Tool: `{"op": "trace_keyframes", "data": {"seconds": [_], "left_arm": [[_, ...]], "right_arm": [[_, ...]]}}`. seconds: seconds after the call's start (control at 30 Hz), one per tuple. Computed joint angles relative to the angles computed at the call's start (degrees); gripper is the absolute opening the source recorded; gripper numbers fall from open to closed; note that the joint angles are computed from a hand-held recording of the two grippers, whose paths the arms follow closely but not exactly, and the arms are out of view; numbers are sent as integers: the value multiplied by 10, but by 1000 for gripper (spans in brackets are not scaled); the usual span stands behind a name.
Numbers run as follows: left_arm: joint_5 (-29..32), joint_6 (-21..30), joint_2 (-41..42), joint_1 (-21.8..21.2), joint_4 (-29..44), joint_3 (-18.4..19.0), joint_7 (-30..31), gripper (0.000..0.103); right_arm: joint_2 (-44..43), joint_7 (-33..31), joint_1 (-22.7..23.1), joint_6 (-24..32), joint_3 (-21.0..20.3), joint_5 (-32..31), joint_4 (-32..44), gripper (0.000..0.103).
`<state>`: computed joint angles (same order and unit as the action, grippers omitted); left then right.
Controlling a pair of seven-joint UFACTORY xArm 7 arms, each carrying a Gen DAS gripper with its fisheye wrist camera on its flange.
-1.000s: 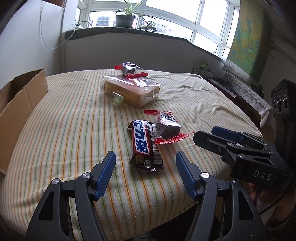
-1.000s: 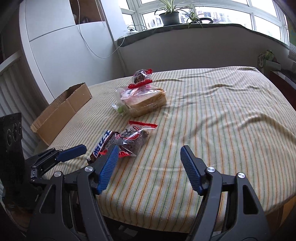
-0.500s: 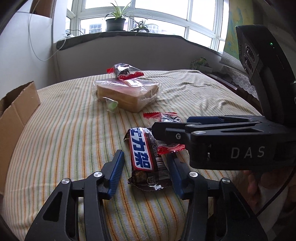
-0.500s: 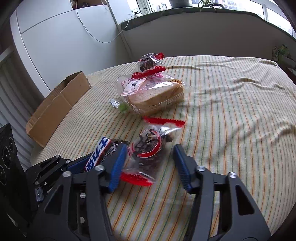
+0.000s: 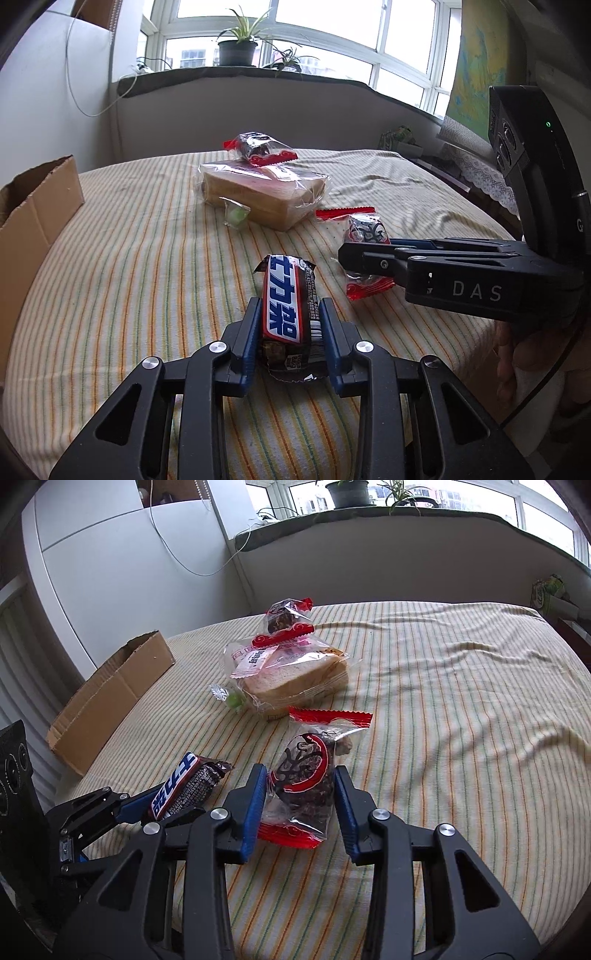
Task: Organize snacks
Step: 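Carry both snacks over the box and open both tools to release them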
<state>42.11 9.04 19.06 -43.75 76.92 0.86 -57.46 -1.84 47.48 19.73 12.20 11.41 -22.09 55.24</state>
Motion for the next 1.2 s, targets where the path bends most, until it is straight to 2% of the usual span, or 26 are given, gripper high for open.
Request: {"op": "trace_keyframes", "data": {"seconds": [0.07, 0.27, 0.47, 0.63, 0.77, 0.83, 1.03, 1.2], "left_arm": [[-1, -1, -4, 0, -5, 1, -4, 29], [-10, -1, -6, 5, -4, -4, 1, 29], [9, -1, -22, 2, 7, 3, -9, 29], [92, -13, -59, -2, 14, 21, -78, 29], [171, -26, -91, 7, 5, 23, -145, 29], [189, -32, -101, 20, -1, 15, -162, 29], [236, -50, -111, 61, -14, -7, -217, 29], [279, -58, -123, 97, -27, -24, -275, 29]], "right_arm": [[-10, 25, -6, -6, -1, -19, -12, 38], [-21, 28, -16, -8, 3, -15, -23, 38], [-57, 65, -39, 14, 23, -70, 0, 38], [-89, 91, -58, 60, 52, -119, 41, 38], [-101, 101, -62, 87, 68, -139, 62, 38], [-98, 101, -59, 98, 72, -141, 72, 38], [-63, 86, -35, 127, 71, -144, 111, 38], [0, 59, 7, 155, 58, -147, 180, 38]]}}
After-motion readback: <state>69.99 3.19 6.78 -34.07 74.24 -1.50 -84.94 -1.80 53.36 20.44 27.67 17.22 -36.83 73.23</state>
